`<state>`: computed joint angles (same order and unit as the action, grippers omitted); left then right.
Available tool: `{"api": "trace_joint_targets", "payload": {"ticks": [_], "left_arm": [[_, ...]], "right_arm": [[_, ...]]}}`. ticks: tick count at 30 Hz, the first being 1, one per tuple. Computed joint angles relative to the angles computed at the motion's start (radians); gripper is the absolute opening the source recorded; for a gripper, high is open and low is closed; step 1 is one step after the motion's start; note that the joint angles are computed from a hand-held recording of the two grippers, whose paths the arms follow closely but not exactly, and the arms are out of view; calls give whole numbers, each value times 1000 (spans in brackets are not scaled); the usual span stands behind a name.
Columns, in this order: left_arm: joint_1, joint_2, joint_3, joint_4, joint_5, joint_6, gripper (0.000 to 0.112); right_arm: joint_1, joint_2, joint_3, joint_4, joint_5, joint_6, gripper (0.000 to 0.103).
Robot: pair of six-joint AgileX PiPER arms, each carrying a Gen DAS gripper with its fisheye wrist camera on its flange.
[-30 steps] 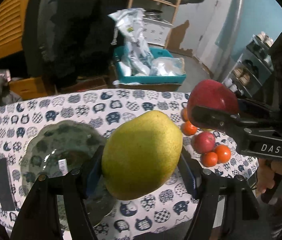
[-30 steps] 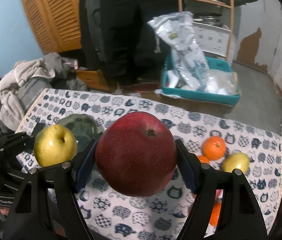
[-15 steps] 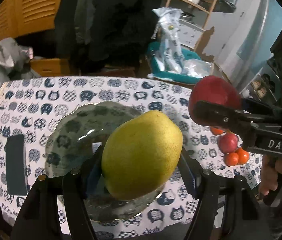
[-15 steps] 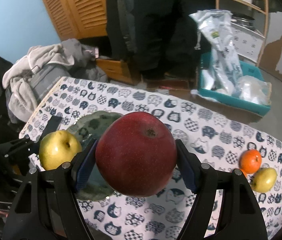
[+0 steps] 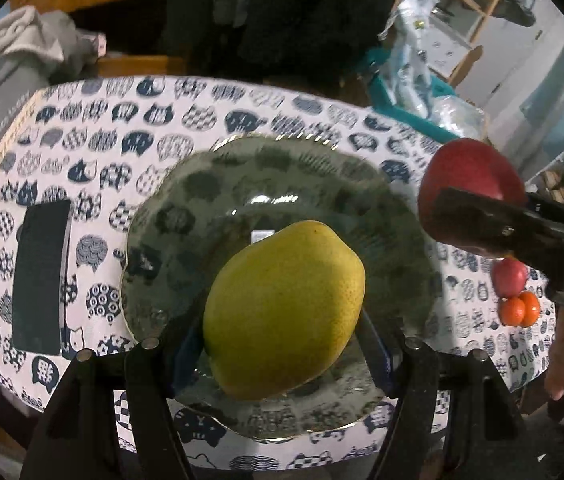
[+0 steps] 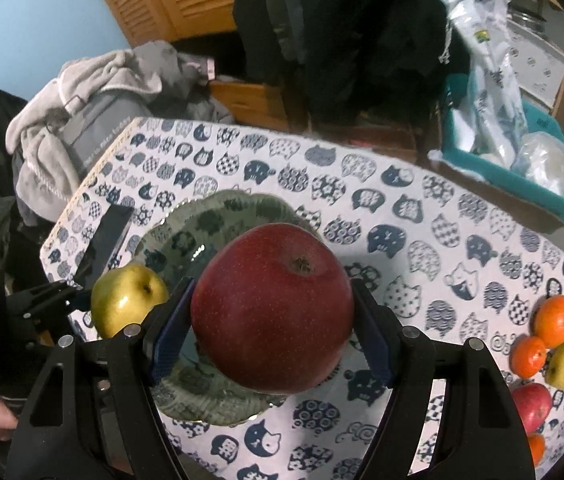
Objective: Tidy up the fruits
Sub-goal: 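Lower both fruits into the glass bowl and open both grippers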
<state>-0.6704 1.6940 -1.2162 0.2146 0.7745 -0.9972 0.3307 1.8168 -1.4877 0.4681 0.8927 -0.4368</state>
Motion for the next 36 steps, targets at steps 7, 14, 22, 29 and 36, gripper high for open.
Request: {"api": "trace_joint_targets", "payload": {"ticks": [7,14,22,29,36], "left_arm": [[38,34,48,-67,-36,32,71],[26,54,50,-56,-29,27,67],[31,58,46,-54,-22,37,65],[33,63,37,-70,-13,46,65],[45,47,52,-100,-14,50,66]], "right_arm": [[24,23,11,1,3,-5,75],[55,58,31,2,0,-14,75],[79,85,73,-22,-27,-13,75],[69,107,71,-3,-14,-30,75],[52,139,47,50,44,-44,76]]}}
